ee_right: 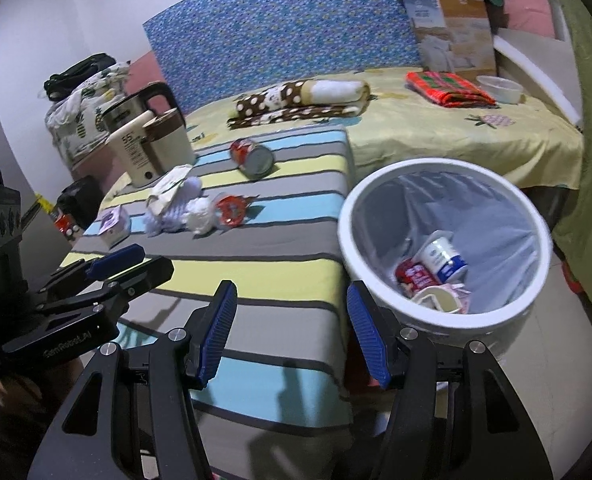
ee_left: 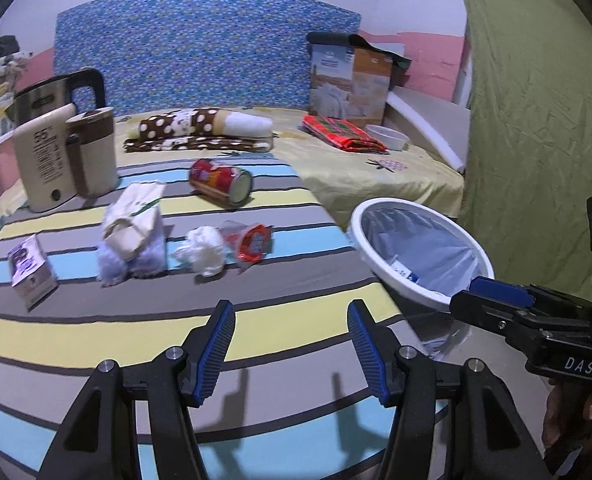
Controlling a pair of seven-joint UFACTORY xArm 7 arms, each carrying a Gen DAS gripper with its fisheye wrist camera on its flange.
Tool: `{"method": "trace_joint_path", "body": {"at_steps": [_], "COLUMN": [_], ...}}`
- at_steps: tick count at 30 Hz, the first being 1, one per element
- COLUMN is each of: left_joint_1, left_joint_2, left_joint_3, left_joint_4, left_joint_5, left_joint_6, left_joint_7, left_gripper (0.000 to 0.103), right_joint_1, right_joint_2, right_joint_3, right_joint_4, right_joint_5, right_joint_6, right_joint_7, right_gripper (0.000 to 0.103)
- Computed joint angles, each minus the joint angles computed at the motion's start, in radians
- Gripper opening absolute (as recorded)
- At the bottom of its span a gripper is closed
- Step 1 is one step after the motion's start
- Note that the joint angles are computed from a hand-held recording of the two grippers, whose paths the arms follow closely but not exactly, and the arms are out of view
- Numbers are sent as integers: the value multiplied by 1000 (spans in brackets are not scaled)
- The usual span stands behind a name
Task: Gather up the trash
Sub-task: 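Move both open tools back over the table toward the remaining tissues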
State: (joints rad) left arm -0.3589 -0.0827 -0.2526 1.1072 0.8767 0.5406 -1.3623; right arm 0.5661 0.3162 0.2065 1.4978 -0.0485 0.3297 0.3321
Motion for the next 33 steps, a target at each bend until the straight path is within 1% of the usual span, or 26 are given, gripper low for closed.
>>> {"method": "trace_joint_path", "body": {"at_steps": [6, 13, 18, 23, 29, 33], "left_joint_1": [20, 60, 91, 125, 168, 185], "left_joint_2": [-45, -87, -105, -110, -90, -53], "left_joint_3": [-4, -13, -13, -4, 22, 45], "left_joint_4": [-49, -101, -118, -119, -100, -66], "left_joint_5": [-3, -11, -16, -21, -22, -25], "left_joint_6": [23, 35, 42, 48, 17, -2], "left_joint_7": [-28, -56, -56, -40, -18, 6], "left_gripper": [58, 58, 58, 58, 58, 58], "right_joint_1": [9, 23, 37, 55, 77, 91], "right_joint_2": [23, 87, 140, 206, 294, 371], "right_joint_3": [13, 29, 31, 22, 8, 3], "right_joint_4": [34, 123, 200, 298, 441, 569], "right_joint_5": [5, 27, 44, 54, 60, 68], "right_joint_6": [10, 38, 67, 104, 172, 238], "right_joint_7": [-28, -87, -124, -143, -160, -180], "right_gripper": [59, 59, 59, 59, 59, 59]}}
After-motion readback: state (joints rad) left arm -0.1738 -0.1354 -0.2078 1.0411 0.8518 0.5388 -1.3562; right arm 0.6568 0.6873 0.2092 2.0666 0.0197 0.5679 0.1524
